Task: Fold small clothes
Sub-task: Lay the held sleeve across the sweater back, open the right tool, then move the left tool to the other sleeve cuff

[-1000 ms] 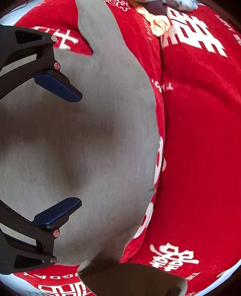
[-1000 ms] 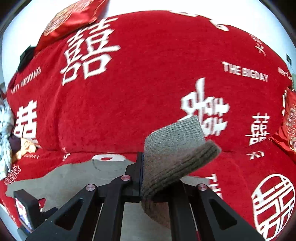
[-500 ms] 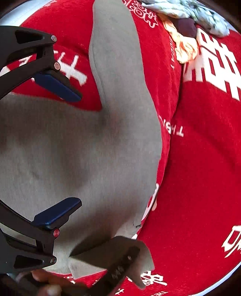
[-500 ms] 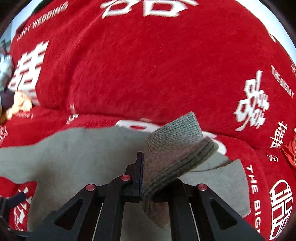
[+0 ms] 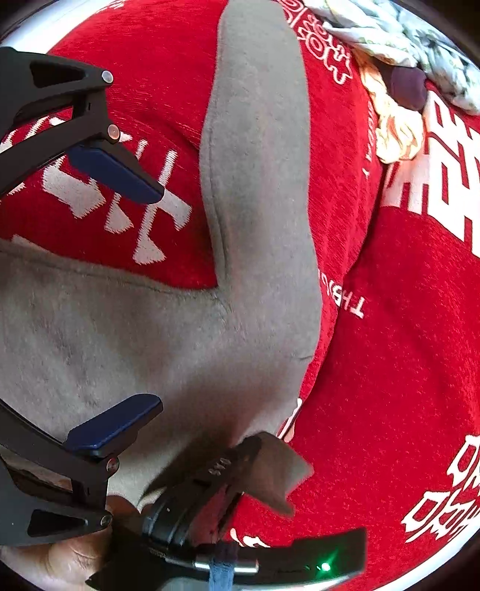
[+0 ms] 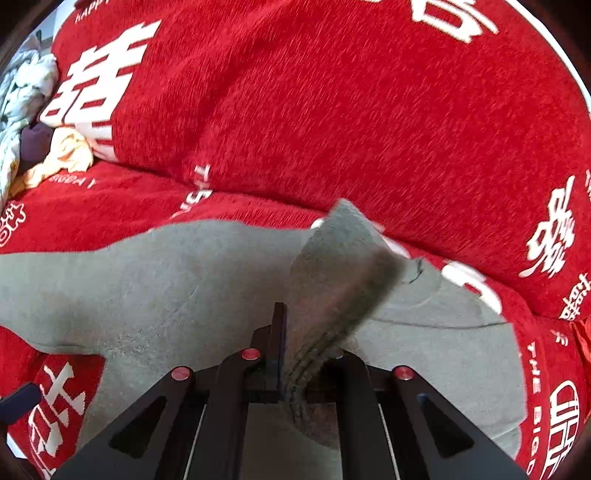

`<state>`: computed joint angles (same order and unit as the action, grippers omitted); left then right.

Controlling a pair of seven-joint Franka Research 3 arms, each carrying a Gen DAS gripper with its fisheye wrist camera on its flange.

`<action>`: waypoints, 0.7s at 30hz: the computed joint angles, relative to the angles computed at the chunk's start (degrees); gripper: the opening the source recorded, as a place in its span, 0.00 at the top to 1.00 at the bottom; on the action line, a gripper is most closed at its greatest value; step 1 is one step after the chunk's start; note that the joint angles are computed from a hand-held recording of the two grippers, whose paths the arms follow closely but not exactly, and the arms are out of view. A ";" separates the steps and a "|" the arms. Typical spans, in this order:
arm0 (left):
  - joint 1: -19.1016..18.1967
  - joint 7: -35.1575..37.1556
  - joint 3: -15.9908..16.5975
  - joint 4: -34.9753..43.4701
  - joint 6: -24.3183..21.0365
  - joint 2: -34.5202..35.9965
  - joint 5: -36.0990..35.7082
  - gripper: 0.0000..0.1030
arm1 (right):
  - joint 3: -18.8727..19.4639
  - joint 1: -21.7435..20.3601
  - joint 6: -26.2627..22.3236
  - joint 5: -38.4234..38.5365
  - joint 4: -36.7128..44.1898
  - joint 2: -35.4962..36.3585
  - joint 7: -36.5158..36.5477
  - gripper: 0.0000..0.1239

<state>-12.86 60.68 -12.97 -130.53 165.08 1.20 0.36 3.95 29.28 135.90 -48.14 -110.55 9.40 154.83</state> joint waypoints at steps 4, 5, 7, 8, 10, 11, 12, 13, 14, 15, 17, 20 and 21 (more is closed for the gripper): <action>0.29 1.26 0.19 -1.72 1.18 -0.98 -3.20 0.00 | 0.44 -1.87 8.13 8.63 -1.89 0.32 -6.32 0.81; 0.35 1.30 0.32 -2.50 1.68 -1.55 -3.79 0.00 | 0.38 -1.91 9.46 9.84 -2.20 0.34 -7.33 0.73; 0.35 0.23 0.58 -3.84 2.30 -2.54 -3.34 0.00 | 0.59 -2.64 13.91 14.53 -3.47 -0.01 -11.23 0.62; 0.39 -0.40 0.77 -4.51 2.55 -3.07 -3.14 0.00 | 0.86 -3.23 16.96 17.87 -4.50 -0.42 -13.80 0.60; 0.47 -1.99 1.06 -5.77 3.01 -4.10 -2.21 0.00 | 1.58 -4.10 20.88 24.87 -5.39 -0.54 -19.51 0.60; 0.75 -3.75 1.10 -6.17 2.83 -4.57 -0.55 0.00 | 1.92 -4.37 22.35 28.33 -5.77 -0.69 -22.38 0.60; 0.76 -4.37 1.22 -6.36 2.71 -4.79 0.10 0.00 | 2.00 -4.46 23.79 30.88 -6.55 -1.43 -24.62 0.60; 0.76 -4.97 1.30 -6.25 2.56 -4.78 0.71 0.00 | 1.07 -3.81 24.81 29.72 -7.48 -2.63 -23.79 0.60; 0.80 -5.74 1.29 -5.98 2.23 -4.75 1.54 0.00 | 0.13 -3.22 25.18 27.34 -8.24 -3.78 -21.81 0.59; 0.79 -6.60 1.17 -5.47 1.74 -4.61 2.56 0.00 | -0.52 -3.10 25.39 24.95 -9.42 -5.42 -19.77 0.58; 0.14 -6.24 0.97 -4.36 1.38 -4.20 2.37 0.00 | -1.02 -4.59 26.08 18.28 -13.57 -10.36 -14.06 0.54; -1.40 -4.28 -0.09 -0.38 0.20 -1.87 2.29 0.00 | 1.03 -8.76 17.69 5.41 -16.80 -16.25 -3.55 0.52; -1.91 -4.76 -0.67 1.19 -0.22 -0.89 4.06 0.00 | 1.79 -10.53 14.21 2.28 -18.80 -18.65 -0.61 0.52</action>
<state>-14.77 55.92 -13.64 -129.34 164.85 0.30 4.43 5.75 18.74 150.12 -45.86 -129.35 -9.25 154.22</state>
